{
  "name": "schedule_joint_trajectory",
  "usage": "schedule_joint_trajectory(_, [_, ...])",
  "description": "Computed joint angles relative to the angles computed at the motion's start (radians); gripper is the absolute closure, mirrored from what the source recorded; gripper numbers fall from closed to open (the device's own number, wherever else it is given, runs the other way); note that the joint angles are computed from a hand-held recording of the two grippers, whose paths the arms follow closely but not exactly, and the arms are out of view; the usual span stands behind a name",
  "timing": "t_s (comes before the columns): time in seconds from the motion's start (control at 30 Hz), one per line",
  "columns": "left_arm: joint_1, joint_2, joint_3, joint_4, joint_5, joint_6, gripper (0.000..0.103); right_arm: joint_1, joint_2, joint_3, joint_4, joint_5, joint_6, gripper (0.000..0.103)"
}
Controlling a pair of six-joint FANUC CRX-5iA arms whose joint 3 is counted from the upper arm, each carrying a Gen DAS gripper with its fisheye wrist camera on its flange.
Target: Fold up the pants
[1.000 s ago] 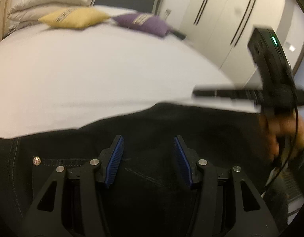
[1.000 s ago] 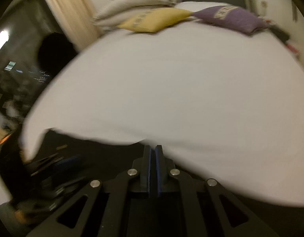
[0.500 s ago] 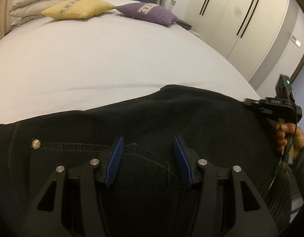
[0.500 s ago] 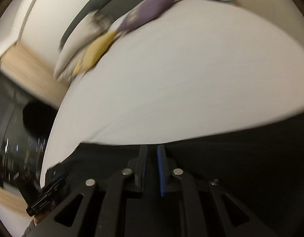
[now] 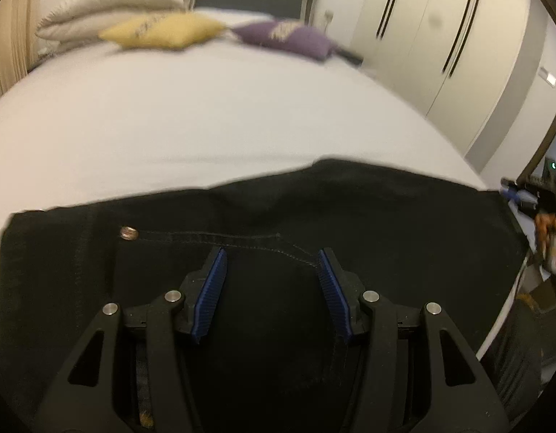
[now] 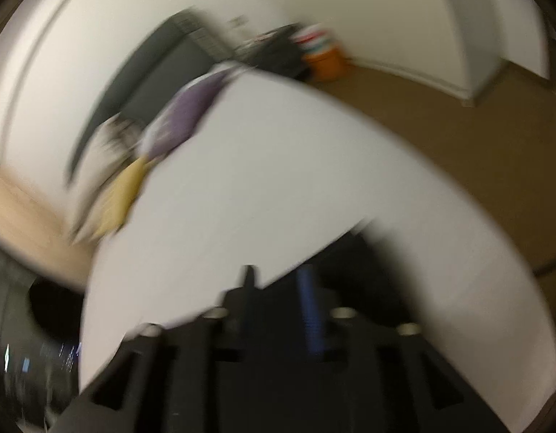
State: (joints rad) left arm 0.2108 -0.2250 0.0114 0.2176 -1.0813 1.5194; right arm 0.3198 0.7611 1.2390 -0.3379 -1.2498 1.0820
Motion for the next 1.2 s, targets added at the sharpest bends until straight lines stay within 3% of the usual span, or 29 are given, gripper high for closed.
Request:
schedule_joint_trajectory(0.03, [-0.01,-0.007,0.01,-0.04,-0.006,0.03,0.052,0.009,-0.06,-0.095,-0.046,0.027,0.058,0.053])
schedule_joint_trajectory(0.13, [0.025,-0.03,-0.035,-0.054,-0.039,0.096,0.053,0.015,-0.121,-0.22,-0.143,0.012,0.14,0.051])
schedule_joint_trajectory(0.2, [0.064,-0.082,-0.122,0.005,0.006,0.05,0.053,-0.008,-0.176,-0.358,-0.169,0.109,0.162,0.077])
schedule_joint_trajectory(0.23, [0.064,-0.097,-0.132,-0.002,0.009,0.036,0.052,-0.009,-0.181,-0.374,-0.158,0.13,0.136,0.095])
schedule_joint_trajectory(0.27, [0.063,-0.103,-0.126,-0.019,-0.007,0.033,0.052,-0.024,-0.186,-0.388,-0.127,0.134,0.087,0.103])
schedule_joint_trajectory(0.33, [0.079,-0.123,-0.134,-0.009,-0.013,0.028,0.052,-0.028,-0.216,-0.442,-0.011,0.173,-0.004,0.103])
schedule_joint_trajectory(0.4, [0.078,-0.149,-0.127,-0.033,-0.023,0.053,0.052,-0.034,-0.257,-0.481,0.099,0.191,-0.089,0.089])
schedule_joint_trajectory(0.43, [0.075,-0.162,-0.13,-0.03,-0.013,0.056,0.052,-0.025,-0.285,-0.511,0.105,0.222,-0.103,0.067])
schedule_joint_trajectory(0.47, [0.055,-0.162,-0.12,-0.018,0.002,0.06,0.052,-0.021,-0.324,-0.546,0.078,0.259,-0.089,0.054])
schedule_joint_trajectory(0.57, [-0.001,-0.153,-0.105,0.01,0.062,0.032,0.052,-0.022,-0.391,-0.595,-0.188,0.324,0.102,0.047])
schedule_joint_trajectory(0.63, [-0.019,-0.125,-0.093,0.011,0.074,0.05,0.052,-0.031,-0.368,-0.561,-0.405,0.26,0.253,0.043])
schedule_joint_trajectory(0.73, [0.008,-0.09,-0.107,-0.001,0.026,0.121,0.052,0.0,-0.311,-0.54,-0.427,0.218,0.216,0.043])
schedule_joint_trajectory(0.77, [0.018,-0.095,-0.122,-0.001,0.023,0.122,0.052,-0.017,-0.3,-0.554,-0.452,0.208,0.195,0.051])
schedule_joint_trajectory(0.8, [0.022,-0.12,-0.144,-0.019,0.043,0.121,0.052,-0.036,-0.298,-0.575,-0.476,0.209,0.191,0.066])
schedule_joint_trajectory(0.83, [0.012,-0.126,-0.136,-0.057,0.035,0.141,0.052,-0.05,-0.303,-0.592,-0.454,0.206,0.171,0.088])
schedule_joint_trajectory(0.93, [0.059,-0.162,-0.184,-0.012,0.039,0.119,0.052,-0.107,-0.395,-0.733,-0.41,0.31,0.145,0.091])
schedule_joint_trajectory(1.0, [0.069,-0.162,-0.182,-0.011,0.032,0.118,0.052,-0.117,-0.426,-0.787,-0.274,0.407,0.017,0.09])
schedule_joint_trajectory(1.03, [0.061,-0.151,-0.157,-0.037,0.009,0.136,0.052,-0.134,-0.459,-0.83,-0.238,0.451,-0.033,0.083])
schedule_joint_trajectory(1.07, [0.051,-0.135,-0.129,-0.063,-0.005,0.157,0.052,-0.136,-0.485,-0.864,-0.19,0.49,-0.082,0.054])
schedule_joint_trajectory(1.13, [0.032,-0.135,-0.09,-0.109,-0.003,0.193,0.052,-0.14,-0.554,-0.947,-0.114,0.597,-0.15,0.031])
schedule_joint_trajectory(1.2, [0.024,-0.137,-0.065,-0.13,0.009,0.205,0.052,-0.167,-0.563,-0.928,-0.207,0.56,-0.081,0.031])
